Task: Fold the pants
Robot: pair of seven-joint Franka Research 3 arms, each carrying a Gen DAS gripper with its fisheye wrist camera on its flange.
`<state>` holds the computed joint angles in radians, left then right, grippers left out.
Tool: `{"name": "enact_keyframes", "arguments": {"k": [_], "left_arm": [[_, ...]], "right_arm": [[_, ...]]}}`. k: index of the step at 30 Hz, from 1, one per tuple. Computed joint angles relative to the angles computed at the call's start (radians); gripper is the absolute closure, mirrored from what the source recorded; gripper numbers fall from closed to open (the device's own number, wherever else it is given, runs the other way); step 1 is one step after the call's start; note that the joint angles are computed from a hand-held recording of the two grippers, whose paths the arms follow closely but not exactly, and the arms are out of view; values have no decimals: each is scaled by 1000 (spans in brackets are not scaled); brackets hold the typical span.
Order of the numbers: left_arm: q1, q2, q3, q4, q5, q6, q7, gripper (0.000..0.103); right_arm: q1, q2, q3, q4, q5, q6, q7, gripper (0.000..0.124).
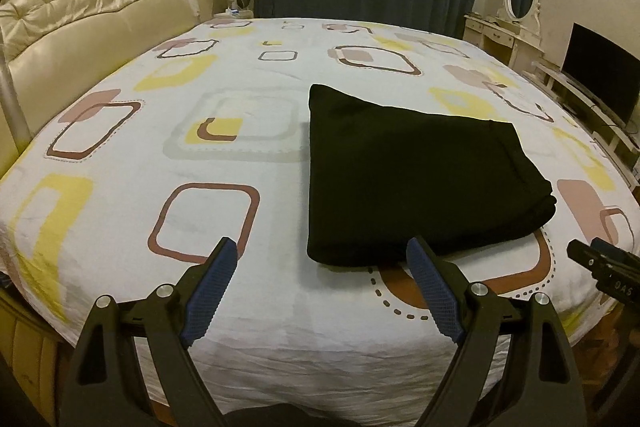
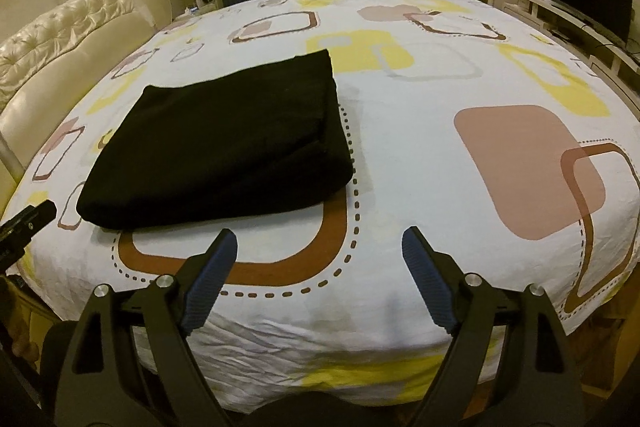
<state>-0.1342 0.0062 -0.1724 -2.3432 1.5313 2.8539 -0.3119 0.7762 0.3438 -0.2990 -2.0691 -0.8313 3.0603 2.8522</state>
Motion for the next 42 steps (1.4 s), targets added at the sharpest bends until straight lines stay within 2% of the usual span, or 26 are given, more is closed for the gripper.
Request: {"name": "enact_keyframes", "arguments": {"k": [8, 18, 26, 42], "left_arm": [[5, 15, 7, 3, -64, 27, 54, 18], [8, 19, 13, 7, -63, 66, 75, 17], [0, 15, 6, 10, -38, 15, 32, 17], [0, 17, 7, 13, -25, 20, 25, 17]], "right_arm": [[1, -1, -5, 1, -10, 1, 5, 38], [-10, -1, 14, -4, 22, 3, -33, 38], [-11, 2, 23, -6, 69, 4, -83, 38], [56, 10, -40, -10, 120, 15, -111, 38]]}}
